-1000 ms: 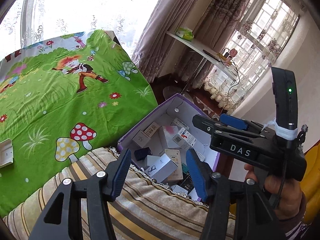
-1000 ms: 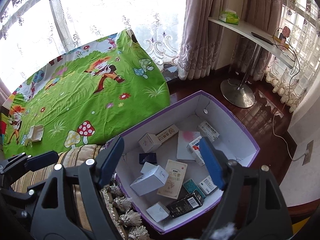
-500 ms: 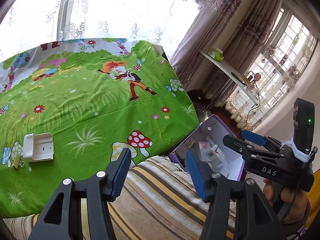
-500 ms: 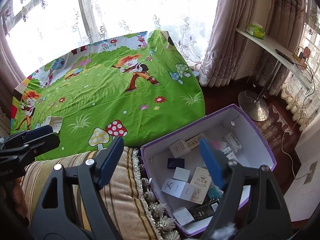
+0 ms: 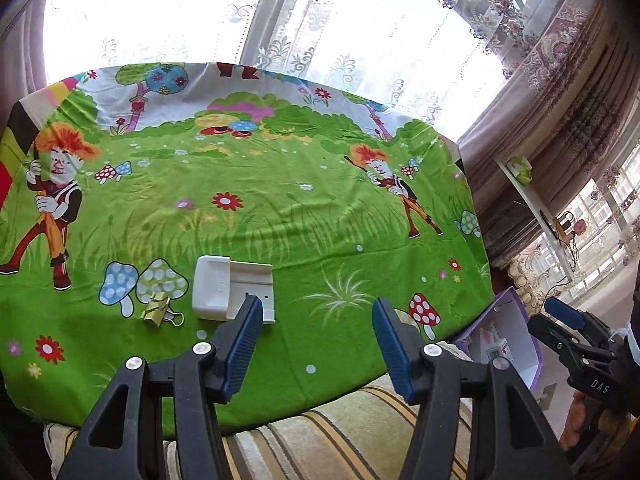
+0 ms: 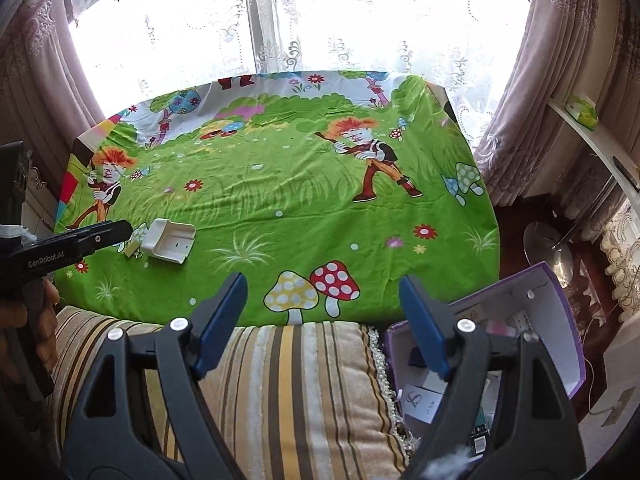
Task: Organize rigid objects
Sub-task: 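Move both open grippers back over the clip and white holder on the bed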
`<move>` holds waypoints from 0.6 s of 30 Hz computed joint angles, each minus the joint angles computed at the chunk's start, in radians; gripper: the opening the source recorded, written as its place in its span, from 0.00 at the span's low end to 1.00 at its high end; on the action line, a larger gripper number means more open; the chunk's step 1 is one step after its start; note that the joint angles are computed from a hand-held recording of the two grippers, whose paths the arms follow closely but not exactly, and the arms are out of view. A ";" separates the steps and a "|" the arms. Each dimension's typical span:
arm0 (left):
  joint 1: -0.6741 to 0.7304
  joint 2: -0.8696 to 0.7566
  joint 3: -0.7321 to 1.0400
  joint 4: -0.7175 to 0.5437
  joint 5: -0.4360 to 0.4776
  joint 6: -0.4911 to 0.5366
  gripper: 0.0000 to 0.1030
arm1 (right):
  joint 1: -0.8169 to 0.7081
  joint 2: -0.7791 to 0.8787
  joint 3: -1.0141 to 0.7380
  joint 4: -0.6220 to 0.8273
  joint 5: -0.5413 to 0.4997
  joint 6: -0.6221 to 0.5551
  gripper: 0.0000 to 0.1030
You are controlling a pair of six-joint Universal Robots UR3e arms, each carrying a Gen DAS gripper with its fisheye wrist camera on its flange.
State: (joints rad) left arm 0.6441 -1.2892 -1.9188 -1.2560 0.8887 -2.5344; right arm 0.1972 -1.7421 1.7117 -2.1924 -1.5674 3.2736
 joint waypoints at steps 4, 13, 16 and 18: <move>0.065 -0.066 0.019 0.027 0.017 -0.026 0.56 | 0.068 0.129 -0.099 -0.005 0.013 0.020 0.79; 0.119 -0.268 0.073 0.103 0.091 -0.229 0.56 | 0.197 0.384 -0.344 0.008 0.012 0.006 0.79; 0.112 -0.338 0.101 0.107 0.118 -0.302 0.56 | 0.225 0.461 -0.418 0.008 0.018 -0.003 0.79; 0.110 -0.378 0.112 0.109 0.131 -0.353 0.56 | 0.242 0.502 -0.452 0.005 0.018 -0.019 0.79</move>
